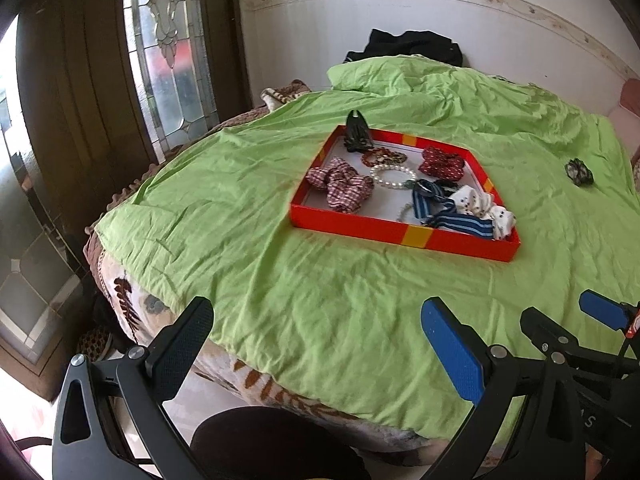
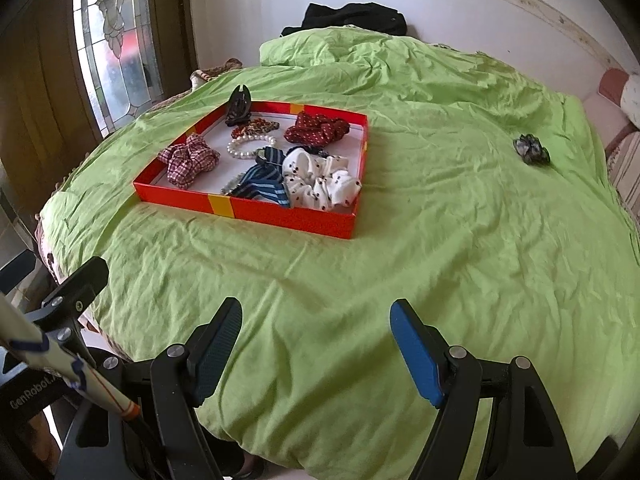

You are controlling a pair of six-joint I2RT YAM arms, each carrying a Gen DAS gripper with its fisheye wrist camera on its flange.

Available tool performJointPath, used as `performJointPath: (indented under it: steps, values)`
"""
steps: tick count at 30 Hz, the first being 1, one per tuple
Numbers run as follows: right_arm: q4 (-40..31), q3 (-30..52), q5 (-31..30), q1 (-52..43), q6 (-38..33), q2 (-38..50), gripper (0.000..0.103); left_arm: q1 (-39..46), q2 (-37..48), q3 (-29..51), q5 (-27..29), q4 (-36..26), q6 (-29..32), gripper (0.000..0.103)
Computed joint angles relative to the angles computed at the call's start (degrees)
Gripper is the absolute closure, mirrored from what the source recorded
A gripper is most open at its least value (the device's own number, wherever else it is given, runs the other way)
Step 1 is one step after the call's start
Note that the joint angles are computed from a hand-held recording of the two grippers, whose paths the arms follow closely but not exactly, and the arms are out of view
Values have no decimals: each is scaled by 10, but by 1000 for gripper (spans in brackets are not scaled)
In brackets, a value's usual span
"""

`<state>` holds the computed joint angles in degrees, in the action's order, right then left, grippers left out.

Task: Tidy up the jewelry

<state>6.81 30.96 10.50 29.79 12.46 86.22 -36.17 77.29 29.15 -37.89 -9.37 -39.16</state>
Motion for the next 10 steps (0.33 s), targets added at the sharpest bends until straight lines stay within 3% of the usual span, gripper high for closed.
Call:
performJointPath:
  steps: [10]
  values:
    - [-9, 14, 2, 19, 7, 11, 22, 6, -13, 0, -6, -15, -6, 0]
